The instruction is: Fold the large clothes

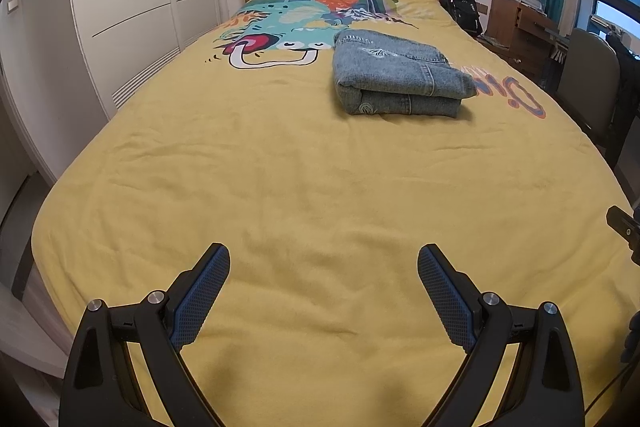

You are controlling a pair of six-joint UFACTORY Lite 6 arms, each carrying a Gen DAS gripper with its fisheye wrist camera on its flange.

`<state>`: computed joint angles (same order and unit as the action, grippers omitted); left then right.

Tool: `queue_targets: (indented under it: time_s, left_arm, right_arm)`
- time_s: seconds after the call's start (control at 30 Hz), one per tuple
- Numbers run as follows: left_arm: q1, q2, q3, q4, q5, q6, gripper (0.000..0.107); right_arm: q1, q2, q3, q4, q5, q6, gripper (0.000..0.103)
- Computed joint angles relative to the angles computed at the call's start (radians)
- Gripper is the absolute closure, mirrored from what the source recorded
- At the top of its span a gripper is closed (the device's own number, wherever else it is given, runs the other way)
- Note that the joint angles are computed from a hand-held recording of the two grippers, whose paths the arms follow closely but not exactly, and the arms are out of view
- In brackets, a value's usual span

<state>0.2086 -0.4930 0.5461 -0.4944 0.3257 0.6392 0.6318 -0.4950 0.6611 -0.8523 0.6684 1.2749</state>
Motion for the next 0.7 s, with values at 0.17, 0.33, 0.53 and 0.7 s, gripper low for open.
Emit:
queue_targets:
  time_s: [0.17, 0.33, 0.53, 0.7]
  left_arm:
    - [0.008, -0.004, -0.004, -0.015, 0.004, 0.017, 0.014]
    - [0.008, -0.009, -0.008, -0.016, 0.001, 0.018, 0.014]
    - [0.013, -0.016, -0.015, -0.028, 0.001, 0.033, 0.014]
    - [0.018, -0.016, -0.016, -0.037, 0.002, 0.041, 0.014]
  right_arm:
    - [-0.008, -0.002, -0.006, 0.007, -0.004, -0.007, 0.000]
    - [-0.016, -0.004, -0.009, 0.015, -0.009, -0.018, 0.000]
    - [-0.019, -0.005, -0.010, 0.017, -0.011, -0.020, 0.000]
    - [-0.022, -0.006, -0.012, 0.018, -0.013, -0.022, 0.000]
